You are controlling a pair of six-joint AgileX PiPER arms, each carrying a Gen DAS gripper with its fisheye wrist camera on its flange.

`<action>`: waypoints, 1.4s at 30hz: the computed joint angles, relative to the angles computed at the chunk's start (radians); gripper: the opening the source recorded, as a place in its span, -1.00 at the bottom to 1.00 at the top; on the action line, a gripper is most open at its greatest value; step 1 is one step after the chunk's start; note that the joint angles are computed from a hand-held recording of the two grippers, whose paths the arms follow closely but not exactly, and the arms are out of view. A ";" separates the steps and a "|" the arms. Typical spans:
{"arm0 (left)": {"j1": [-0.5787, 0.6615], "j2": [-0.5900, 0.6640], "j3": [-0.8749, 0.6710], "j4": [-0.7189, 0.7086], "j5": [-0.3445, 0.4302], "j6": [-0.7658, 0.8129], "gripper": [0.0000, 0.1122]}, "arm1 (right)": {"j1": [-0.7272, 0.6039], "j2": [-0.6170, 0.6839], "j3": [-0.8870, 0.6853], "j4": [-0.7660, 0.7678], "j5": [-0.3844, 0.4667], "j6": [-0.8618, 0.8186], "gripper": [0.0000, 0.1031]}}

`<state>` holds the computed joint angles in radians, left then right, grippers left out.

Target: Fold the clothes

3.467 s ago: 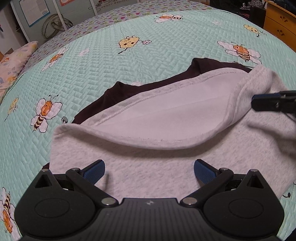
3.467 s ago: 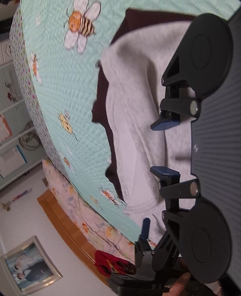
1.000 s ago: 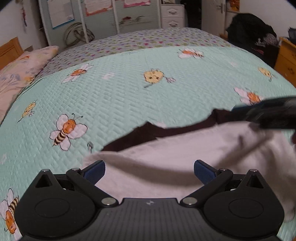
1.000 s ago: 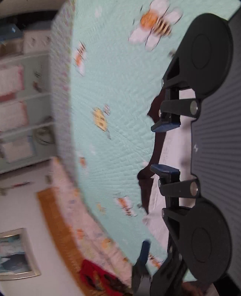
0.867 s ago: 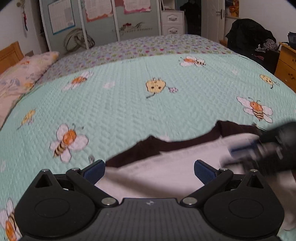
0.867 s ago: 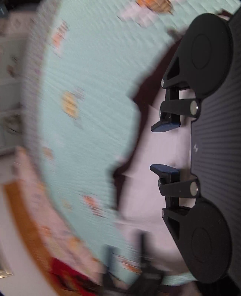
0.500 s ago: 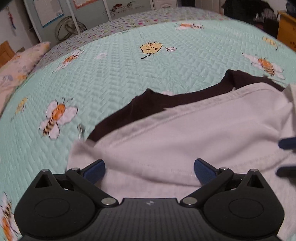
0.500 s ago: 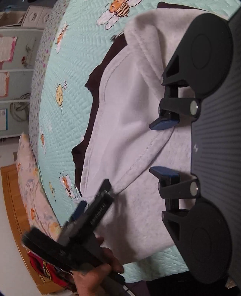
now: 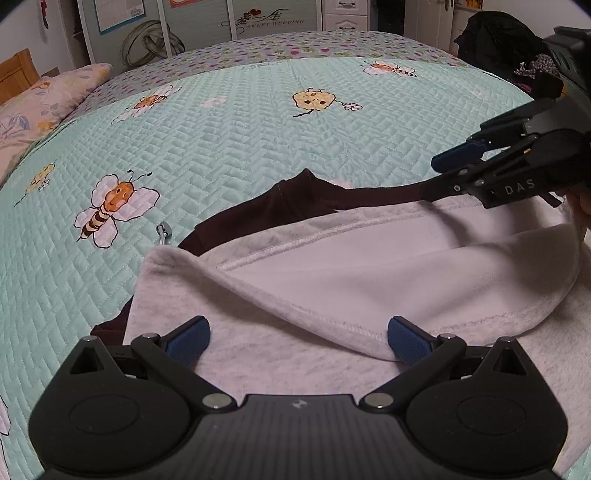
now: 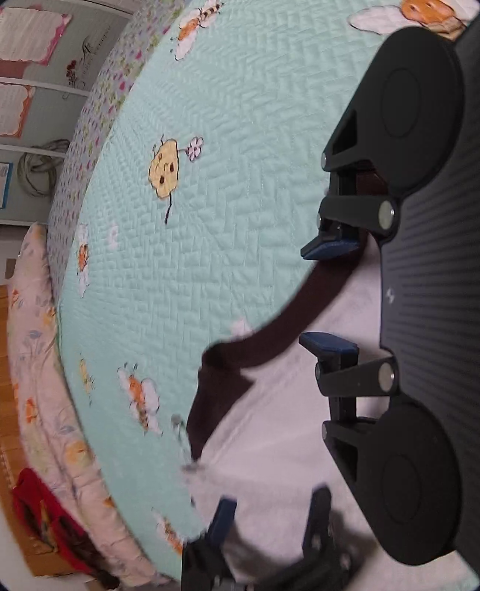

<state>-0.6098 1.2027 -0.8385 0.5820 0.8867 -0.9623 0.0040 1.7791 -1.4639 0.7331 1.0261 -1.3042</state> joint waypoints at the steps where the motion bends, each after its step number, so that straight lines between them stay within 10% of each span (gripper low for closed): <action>1: -0.003 0.000 -0.001 0.003 0.002 0.001 0.83 | 0.000 -0.009 0.006 -0.013 -0.013 -0.007 -0.12; 7: 0.005 -0.007 0.021 0.015 -0.031 -0.008 0.83 | -0.037 -0.026 0.041 -0.047 -0.122 0.000 0.09; 11: 0.007 -0.010 0.023 0.013 -0.033 -0.002 0.83 | -0.032 0.074 -0.092 -0.123 -0.035 0.128 0.07; 16: 0.008 -0.009 0.022 0.012 -0.032 0.001 0.83 | -0.016 0.092 -0.144 -0.182 -0.014 0.182 -0.53; 26: 0.011 -0.009 0.029 0.013 -0.042 -0.001 0.83 | 0.049 -0.057 0.185 -0.154 -0.433 -0.116 -0.66; 31: 0.016 -0.009 0.023 0.002 -0.038 0.009 0.83 | -0.022 0.013 -0.015 -0.133 -0.194 0.148 -0.24; 36: 0.037 -0.005 0.010 -0.031 -0.038 0.044 0.83 | -0.042 0.032 -0.095 0.176 0.020 -0.017 0.04; 42: 0.047 -0.008 0.005 -0.052 -0.037 0.070 0.83 | 0.184 0.153 -0.152 0.056 -0.031 -0.064 -0.03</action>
<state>-0.5626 1.1951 -0.8332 0.5304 0.8501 -0.8927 0.1876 1.9324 -1.6162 0.7887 0.9951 -1.3680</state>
